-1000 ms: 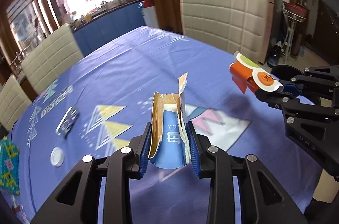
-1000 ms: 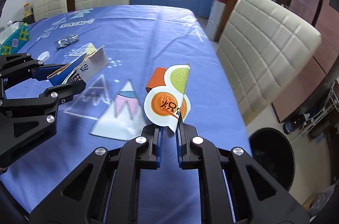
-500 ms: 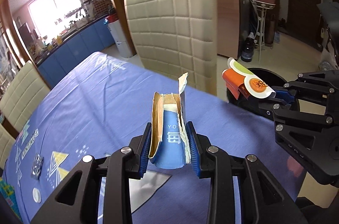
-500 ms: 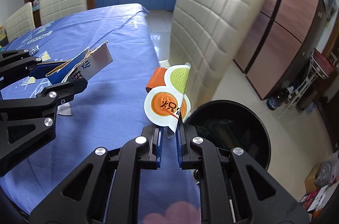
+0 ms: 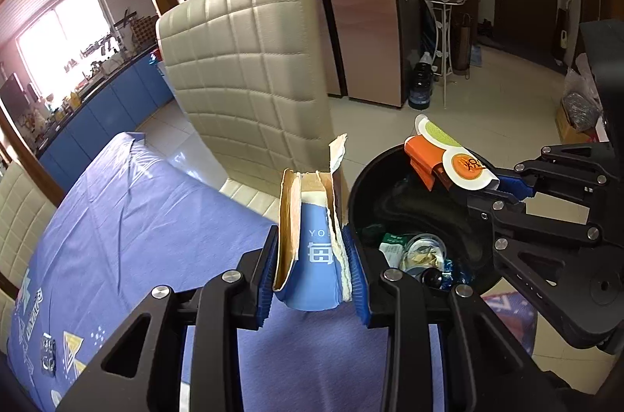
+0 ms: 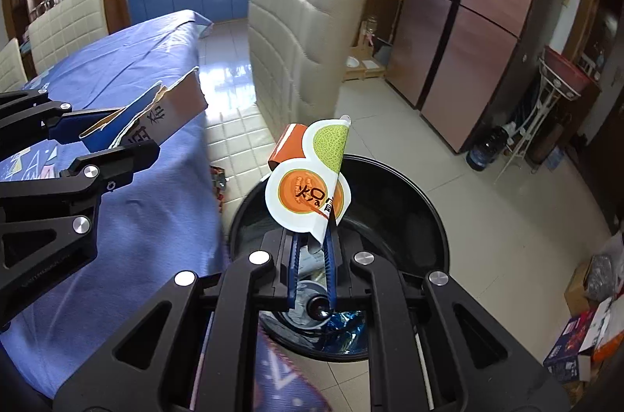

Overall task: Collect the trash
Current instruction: 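Carry the paper cup and orange wrapper over the black bin, then open the left tool to drop the cup while the right tool releases the wrapper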

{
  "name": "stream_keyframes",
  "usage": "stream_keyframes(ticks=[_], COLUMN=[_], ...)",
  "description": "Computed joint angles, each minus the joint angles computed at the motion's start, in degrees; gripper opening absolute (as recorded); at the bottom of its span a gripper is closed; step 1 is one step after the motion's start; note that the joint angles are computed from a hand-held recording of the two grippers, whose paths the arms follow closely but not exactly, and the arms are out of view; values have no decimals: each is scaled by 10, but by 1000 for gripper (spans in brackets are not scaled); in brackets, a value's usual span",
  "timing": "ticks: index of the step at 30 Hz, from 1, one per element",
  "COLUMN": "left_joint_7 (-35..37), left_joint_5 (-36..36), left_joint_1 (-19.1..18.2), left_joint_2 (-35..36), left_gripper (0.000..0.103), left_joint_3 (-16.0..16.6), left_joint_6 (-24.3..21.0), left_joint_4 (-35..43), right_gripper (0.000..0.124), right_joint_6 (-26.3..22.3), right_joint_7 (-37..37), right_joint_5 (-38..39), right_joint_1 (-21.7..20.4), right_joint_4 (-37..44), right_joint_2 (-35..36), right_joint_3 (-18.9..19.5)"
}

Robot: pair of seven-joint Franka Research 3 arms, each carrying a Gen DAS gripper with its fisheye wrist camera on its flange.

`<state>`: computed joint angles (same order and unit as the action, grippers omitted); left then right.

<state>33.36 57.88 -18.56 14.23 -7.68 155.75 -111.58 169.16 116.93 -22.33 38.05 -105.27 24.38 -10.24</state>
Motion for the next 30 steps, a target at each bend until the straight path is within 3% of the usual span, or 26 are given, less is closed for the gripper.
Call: stream_keyframes(ticks=[12, 26, 28, 30], left_joint_7=[66, 114, 126, 122], left_joint_5=[-46, -90, -106, -115], left_joint_1=[-22, -49, -45, -45], left_joint_2=[60, 99, 101, 102], left_gripper=[32, 35, 44, 74], left_joint_3=[0, 8, 5, 9], left_joint_6=[-4, -4, 1, 12], left_joint_4=[73, 123, 125, 127], right_gripper=[12, 12, 12, 12], right_joint_6=[7, 25, 26, 28], right_joint_7=[-32, -37, -36, -35], right_joint_5=[42, 65, 66, 69], right_joint_1=[-34, -30, -28, -28], right_joint_4=[-2, -22, -24, -25], right_joint_2=[9, 5, 5, 5], right_joint_3=[5, -15, -18, -21])
